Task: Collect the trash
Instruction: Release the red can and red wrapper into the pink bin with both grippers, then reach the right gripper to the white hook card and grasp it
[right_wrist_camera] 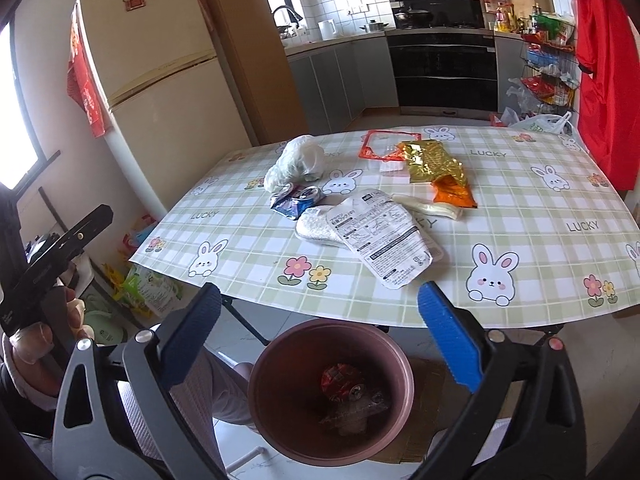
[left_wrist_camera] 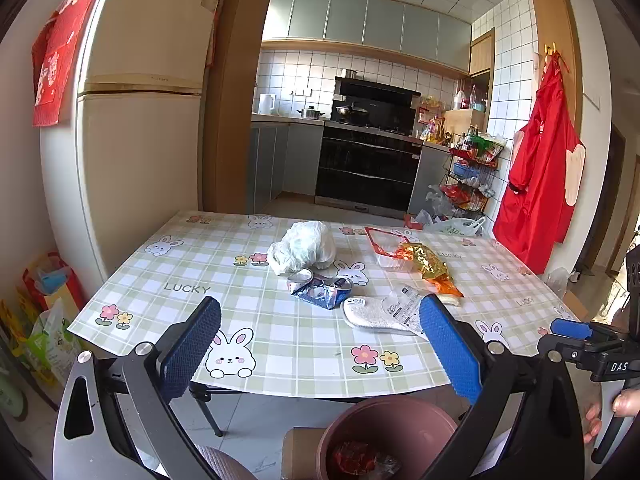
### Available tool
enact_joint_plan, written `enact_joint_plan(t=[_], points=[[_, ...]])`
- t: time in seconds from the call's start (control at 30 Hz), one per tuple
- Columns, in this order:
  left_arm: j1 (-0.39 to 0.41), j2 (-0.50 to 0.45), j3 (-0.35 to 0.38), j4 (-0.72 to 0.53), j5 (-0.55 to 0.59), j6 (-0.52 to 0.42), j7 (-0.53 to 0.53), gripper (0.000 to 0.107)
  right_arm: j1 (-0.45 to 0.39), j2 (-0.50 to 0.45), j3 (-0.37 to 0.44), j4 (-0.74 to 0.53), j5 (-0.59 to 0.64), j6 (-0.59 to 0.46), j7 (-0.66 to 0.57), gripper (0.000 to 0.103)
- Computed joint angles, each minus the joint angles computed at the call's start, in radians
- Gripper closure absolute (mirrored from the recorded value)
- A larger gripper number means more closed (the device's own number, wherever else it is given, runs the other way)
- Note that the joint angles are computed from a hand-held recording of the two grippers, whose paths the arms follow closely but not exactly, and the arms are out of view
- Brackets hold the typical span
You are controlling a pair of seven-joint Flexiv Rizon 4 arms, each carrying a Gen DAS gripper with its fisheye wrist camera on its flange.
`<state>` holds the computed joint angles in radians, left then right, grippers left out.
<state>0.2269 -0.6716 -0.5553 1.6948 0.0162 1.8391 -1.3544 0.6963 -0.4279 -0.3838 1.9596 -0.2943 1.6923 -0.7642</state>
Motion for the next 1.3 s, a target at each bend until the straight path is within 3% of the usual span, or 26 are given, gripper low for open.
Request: enact_joint_plan(t=[0.4, 0.73, 0.8, 0.93, 1.03, 1.2, 1.3], points=[[-0.028, -0.021, 0.032, -0.019, -0.057, -0.059, 0.011, 0.009, 0.037, -0.029, -0.071, 0.002, -0.017, -0.04, 0.011, 0.006], [-0.107, -0.065, 0.117, -0.074, -0.14, -0.113, 0.057, 0.009, -0.046, -0.081, -0.028, -0.057, -0.092, -0.101, 0.048, 0.006], [-0.114, -0.072, 0.123, -0.078, -0.155, -0.127, 0.067, 0.009, -0.079, -0.098, 0.0, -0.085, -0.123, -0.133, 0.04, 0.006], [-0.109, -0.093, 0.106, -0.089, -0.19, -0.155, 0.086, 0.009, -0.233, -0.169, 0.17, -0.197, -0.155, -0.193, -0.054, 0.006], [-0.142, -0.1, 0.143, -0.107, -0.211, -0.161, 0.09, 0.009, -0.314, -0.246, 0.271, -0.319, -0.177, -0.282, -0.161, 0.006], [-0.156, -0.108, 0.161, -0.115, -0.223, -0.157, 0.107, 0.009, -0.365, -0.395, 0.351, -0.557, -0.168, -0.455, -0.292, 0.006], [-0.167, -0.113, 0.183, -0.124, -0.239, -0.164, 0.101, 0.009, -0.359, -0.475, 0.35, -0.689, -0.164, -0.576, -0.351, 0.006]])
